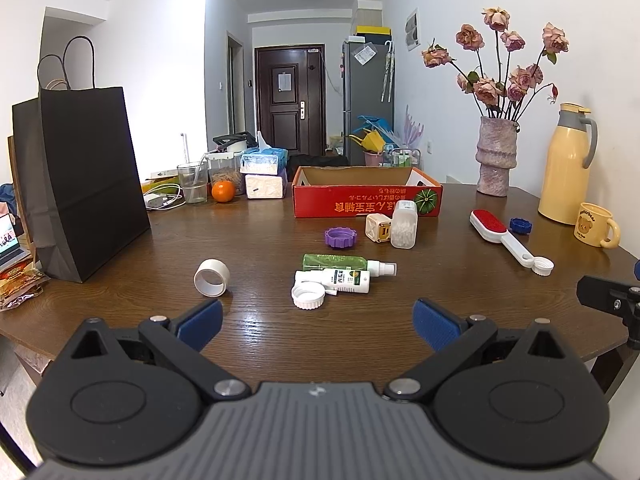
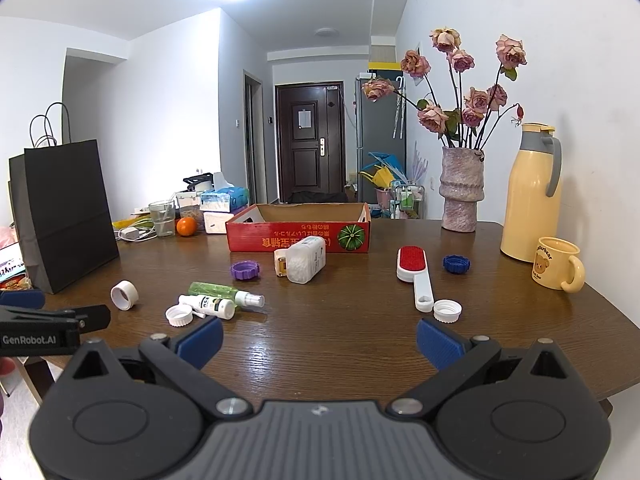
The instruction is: Organize rigid objects
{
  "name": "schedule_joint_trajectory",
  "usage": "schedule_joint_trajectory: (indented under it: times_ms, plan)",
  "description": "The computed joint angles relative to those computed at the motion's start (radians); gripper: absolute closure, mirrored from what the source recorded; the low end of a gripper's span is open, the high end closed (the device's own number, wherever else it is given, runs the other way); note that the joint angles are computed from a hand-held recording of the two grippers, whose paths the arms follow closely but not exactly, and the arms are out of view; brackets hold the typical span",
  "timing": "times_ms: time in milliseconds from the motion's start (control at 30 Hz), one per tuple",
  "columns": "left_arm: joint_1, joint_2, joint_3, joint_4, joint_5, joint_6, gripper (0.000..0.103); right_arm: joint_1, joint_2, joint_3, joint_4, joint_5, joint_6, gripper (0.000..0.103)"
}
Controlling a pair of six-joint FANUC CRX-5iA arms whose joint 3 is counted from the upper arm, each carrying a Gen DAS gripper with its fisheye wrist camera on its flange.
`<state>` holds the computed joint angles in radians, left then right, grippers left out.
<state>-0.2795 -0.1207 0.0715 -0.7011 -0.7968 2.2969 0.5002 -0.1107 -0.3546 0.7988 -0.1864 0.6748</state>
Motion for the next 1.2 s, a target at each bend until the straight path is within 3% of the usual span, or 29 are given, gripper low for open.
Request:
schedule_joint_trajectory:
  times_ms: [1200]
  plan:
    - [0.004,-0.003,-0.003,0.001,0.004,-0.001,0.0,-0.002,-0.003,-0.012,0.035,0.01,-0.028,0.0]
